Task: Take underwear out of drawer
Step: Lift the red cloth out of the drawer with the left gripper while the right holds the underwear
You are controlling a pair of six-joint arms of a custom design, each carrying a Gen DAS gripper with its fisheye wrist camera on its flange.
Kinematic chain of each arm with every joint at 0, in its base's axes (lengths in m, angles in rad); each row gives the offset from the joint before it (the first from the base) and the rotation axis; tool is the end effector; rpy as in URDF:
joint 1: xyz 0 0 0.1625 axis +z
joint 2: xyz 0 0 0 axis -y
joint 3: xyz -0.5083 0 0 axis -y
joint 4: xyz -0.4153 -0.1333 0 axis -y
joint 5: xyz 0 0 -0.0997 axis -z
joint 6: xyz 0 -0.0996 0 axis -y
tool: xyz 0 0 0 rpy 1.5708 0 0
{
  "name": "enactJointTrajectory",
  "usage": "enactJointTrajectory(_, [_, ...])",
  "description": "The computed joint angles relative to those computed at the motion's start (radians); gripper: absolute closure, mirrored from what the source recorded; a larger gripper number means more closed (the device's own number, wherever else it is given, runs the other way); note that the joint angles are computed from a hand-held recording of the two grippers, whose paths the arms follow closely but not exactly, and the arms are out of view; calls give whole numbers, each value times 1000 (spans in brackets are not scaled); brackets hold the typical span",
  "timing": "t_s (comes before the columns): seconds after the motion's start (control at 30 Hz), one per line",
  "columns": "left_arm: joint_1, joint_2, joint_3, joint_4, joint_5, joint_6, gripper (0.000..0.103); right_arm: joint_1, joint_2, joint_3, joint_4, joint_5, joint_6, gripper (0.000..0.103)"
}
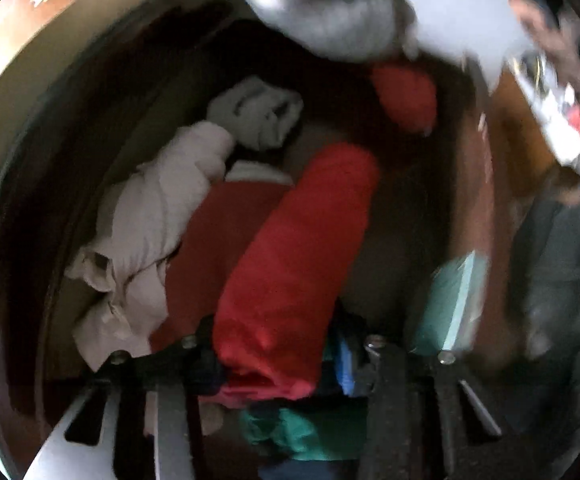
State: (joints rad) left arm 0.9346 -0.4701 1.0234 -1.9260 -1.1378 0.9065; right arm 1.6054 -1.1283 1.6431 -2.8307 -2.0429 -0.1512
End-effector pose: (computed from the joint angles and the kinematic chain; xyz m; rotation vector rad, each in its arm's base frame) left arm -0.3858 -0.8171 0.0662 1.9377 1.9077 0.3482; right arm 0.1126 -0.7091 0.4198 -0.0021 -2.4918 0.9331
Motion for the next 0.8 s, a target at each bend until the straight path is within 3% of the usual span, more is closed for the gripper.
enactJointTrajectory(0.13, [-5, -65, 80, -100, -89, -45, 65, 4, 2, 0, -2, 1, 17, 69])
enactJointTrajectory(0.3, [9, -101, 63, -154, -230, -136, 65, 21, 4, -15, -17, -4, 7, 69])
enactJointTrajectory(0.43, [16, -111, 34, -217, -279, -205, 66, 39, 16, -44, -31, -23, -19, 69])
enactJointTrajectory(0.5, [16, -123, 37, -238, -282, -219, 86, 44, 22, -56, -32, -24, -25, 69])
enactJointTrajectory(0.63, [15, -94, 12, -199, -211, -221, 85, 50, 29, -63, -34, -22, -39, 69])
enactJointTrajectory(0.67, [16, -90, 0, -163, -206, -248, 79, 49, 28, -62, -33, -18, -38, 69])
enactJointTrajectory(0.77, [12, -74, 6, -121, -173, -350, 35, 46, 25, -55, -27, -10, -34, 68])
enactJointTrajectory(0.8, [11, -68, 14, -133, -171, -372, 33, 44, 25, -54, -28, -10, -34, 68])
